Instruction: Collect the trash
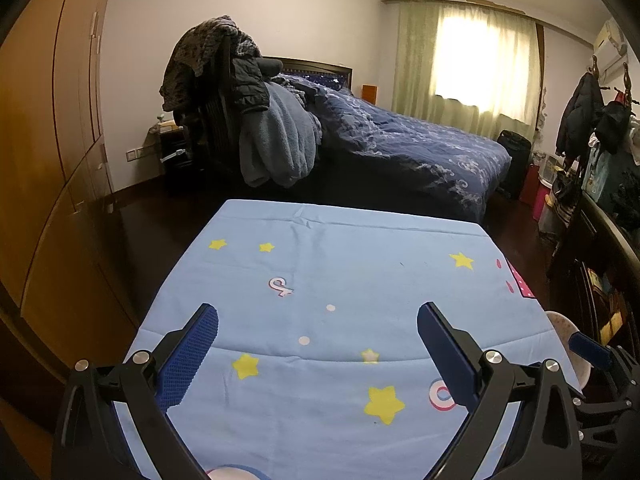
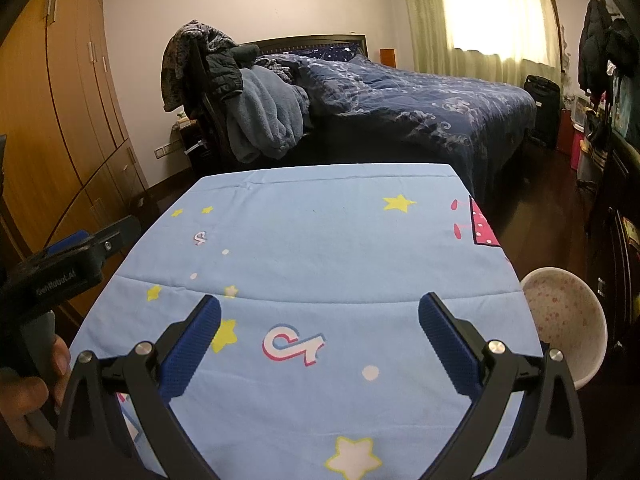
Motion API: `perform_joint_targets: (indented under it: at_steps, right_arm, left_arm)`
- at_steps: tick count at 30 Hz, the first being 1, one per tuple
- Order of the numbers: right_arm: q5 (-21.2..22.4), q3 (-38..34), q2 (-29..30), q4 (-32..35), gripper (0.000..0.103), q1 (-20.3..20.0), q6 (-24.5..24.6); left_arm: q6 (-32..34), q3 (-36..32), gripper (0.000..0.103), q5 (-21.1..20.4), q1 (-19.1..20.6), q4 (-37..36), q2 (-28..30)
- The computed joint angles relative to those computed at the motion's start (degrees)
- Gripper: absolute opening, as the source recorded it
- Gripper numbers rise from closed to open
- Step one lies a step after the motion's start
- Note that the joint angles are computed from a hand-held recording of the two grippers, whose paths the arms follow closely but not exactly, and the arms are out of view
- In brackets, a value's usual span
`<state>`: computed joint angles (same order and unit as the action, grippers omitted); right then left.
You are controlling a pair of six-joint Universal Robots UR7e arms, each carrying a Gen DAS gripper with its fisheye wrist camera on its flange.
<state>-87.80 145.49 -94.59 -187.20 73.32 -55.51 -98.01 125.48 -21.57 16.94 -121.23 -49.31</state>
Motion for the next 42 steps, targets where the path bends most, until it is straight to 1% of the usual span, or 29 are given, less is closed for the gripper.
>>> perform_joint_targets:
  at_steps: [20, 33, 42]
  right_arm:
    - [0.08, -0.14, -0.39, 0.64, 0.099, -0.41, -0.23]
    - [0.03, -0.19, -0.38, 0.48, 0.099, -0.36, -0.01]
    - [-0.05, -0.1, -0.42, 0.41, 0.1, -0.37, -0.02]
  left_arm:
    - [0.74, -0.31, 0.099, -0.01, 0.1, -0.59, 0.57]
    - [5.38, 0.96, 0.099, -0.01, 0.14, -7.33, 0.87]
    - [3.97, 0.4, 0.099, 0.22, 0.2, -4.63, 0.88]
